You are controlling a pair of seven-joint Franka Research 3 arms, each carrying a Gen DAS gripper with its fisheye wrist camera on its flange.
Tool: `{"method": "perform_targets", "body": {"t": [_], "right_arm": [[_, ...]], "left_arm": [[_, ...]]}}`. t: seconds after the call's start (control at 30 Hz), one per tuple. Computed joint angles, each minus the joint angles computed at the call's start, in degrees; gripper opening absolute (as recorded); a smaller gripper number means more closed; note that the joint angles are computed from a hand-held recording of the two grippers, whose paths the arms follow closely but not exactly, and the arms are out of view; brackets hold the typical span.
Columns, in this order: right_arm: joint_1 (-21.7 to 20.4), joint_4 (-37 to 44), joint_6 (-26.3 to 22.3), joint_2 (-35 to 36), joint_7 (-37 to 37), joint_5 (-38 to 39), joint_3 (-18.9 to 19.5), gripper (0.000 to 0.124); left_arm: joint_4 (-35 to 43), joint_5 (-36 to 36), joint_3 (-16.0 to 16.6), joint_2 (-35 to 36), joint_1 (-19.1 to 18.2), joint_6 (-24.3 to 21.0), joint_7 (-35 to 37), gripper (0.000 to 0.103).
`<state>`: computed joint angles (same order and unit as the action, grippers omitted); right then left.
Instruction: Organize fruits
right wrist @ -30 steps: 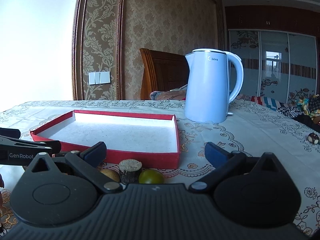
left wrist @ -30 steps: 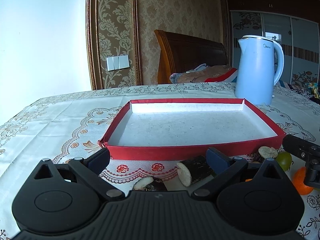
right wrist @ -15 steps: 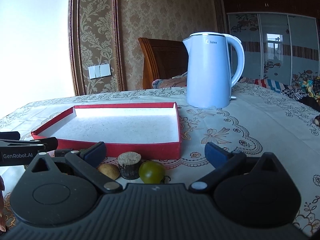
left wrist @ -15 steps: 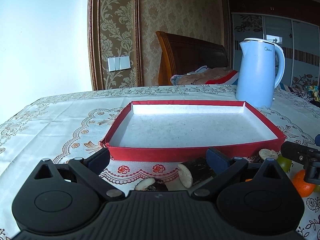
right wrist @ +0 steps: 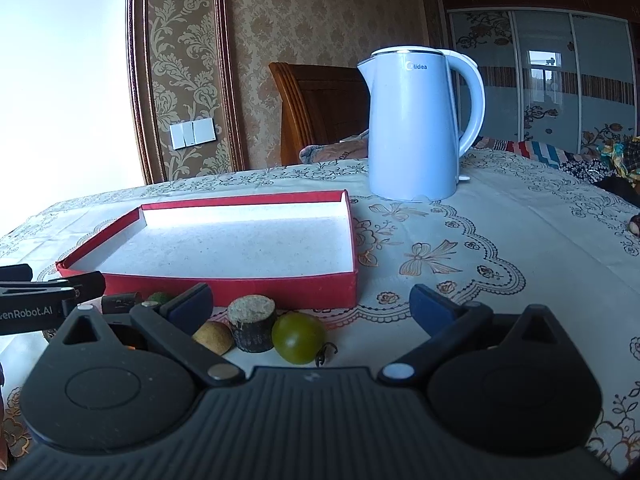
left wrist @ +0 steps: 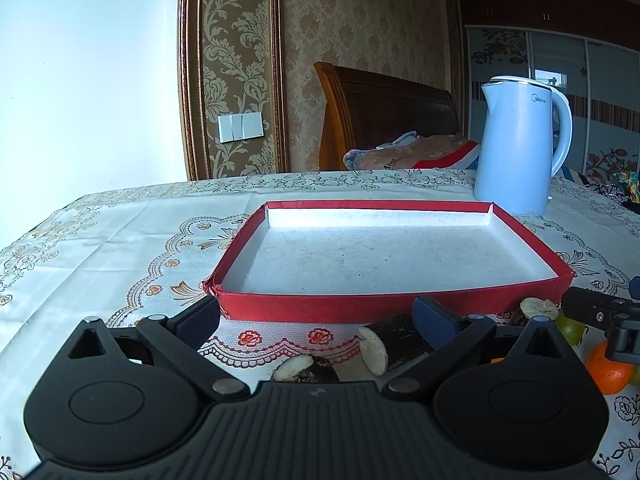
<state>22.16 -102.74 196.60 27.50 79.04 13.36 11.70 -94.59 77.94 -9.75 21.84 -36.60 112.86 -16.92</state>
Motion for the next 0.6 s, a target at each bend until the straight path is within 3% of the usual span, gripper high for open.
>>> {"method": "perform_targets", "body": {"t": [0.17, 0.47, 0.6], "right_arm": [[0.13, 0.03, -0.09, 0.0, -0.04, -0.04, -0.12, 0.103], [3.84, 0.48, -1.23, -0.21, -2.32, 2.0, -3.7, 0.103], [4.57, 1.22, -3.52, -0.17, -3.33, 2.58, -4.44, 0.103]], "left_arm": [[-0.24, 0.18, -0.01, -0.19, -0.01, -0.02, -0.03, 0.103], [-0.47, -0.19, 0.0, -0.33, -0.11, -1.01, -1.07, 0.103], [-1.4, 0.17, -0.27, -1.02, -0.28, -2.03, -2.59, 0.103]]}}
